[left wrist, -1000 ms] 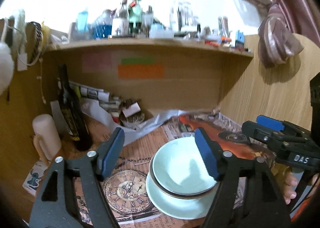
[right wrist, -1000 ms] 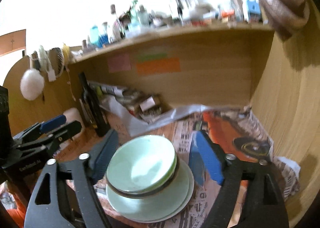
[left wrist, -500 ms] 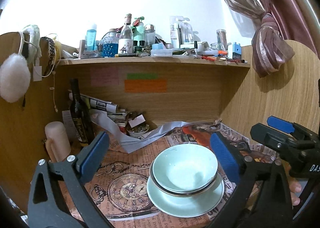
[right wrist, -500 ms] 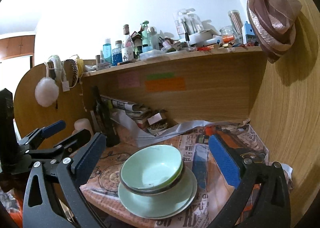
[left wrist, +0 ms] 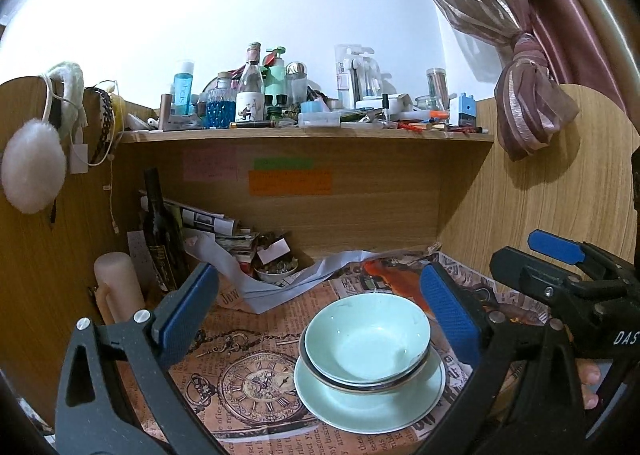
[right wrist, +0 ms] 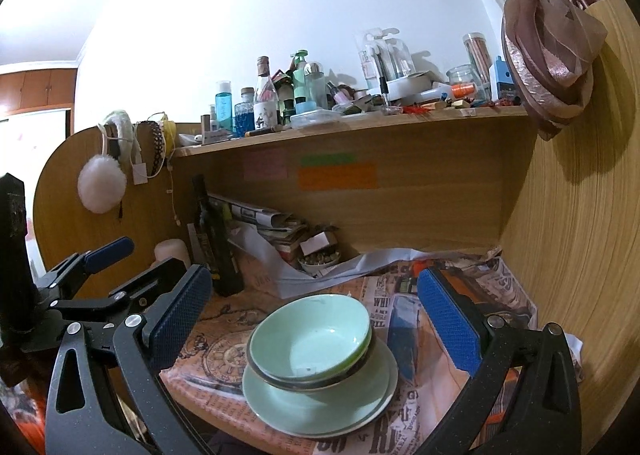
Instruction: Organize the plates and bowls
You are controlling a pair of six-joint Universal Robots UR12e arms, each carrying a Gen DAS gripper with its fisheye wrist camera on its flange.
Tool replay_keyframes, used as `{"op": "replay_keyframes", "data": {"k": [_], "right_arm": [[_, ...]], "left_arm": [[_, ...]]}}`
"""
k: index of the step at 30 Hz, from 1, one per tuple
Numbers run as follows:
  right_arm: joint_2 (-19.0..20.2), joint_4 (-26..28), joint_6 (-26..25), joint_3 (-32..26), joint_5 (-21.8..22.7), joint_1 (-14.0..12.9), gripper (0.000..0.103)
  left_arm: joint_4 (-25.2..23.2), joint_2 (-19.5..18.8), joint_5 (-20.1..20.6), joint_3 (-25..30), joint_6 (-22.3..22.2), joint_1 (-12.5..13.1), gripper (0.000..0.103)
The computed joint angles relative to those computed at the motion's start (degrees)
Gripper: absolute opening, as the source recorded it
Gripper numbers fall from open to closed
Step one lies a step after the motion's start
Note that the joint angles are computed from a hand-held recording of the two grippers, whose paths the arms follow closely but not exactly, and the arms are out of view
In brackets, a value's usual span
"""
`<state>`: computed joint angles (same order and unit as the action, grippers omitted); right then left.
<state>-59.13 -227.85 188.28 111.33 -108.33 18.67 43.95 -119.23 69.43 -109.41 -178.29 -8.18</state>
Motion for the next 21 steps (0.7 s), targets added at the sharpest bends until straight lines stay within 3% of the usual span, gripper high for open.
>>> {"op": "replay_keyframes", "data": {"k": [21], "right_arm": [[-0.06, 0.40, 0.89, 0.15, 0.37, -0.27, 0.103]], "left_arm": [[-1.58, -0.01, 0.75, 0.46, 0.49, -0.86, 0.103]]}}
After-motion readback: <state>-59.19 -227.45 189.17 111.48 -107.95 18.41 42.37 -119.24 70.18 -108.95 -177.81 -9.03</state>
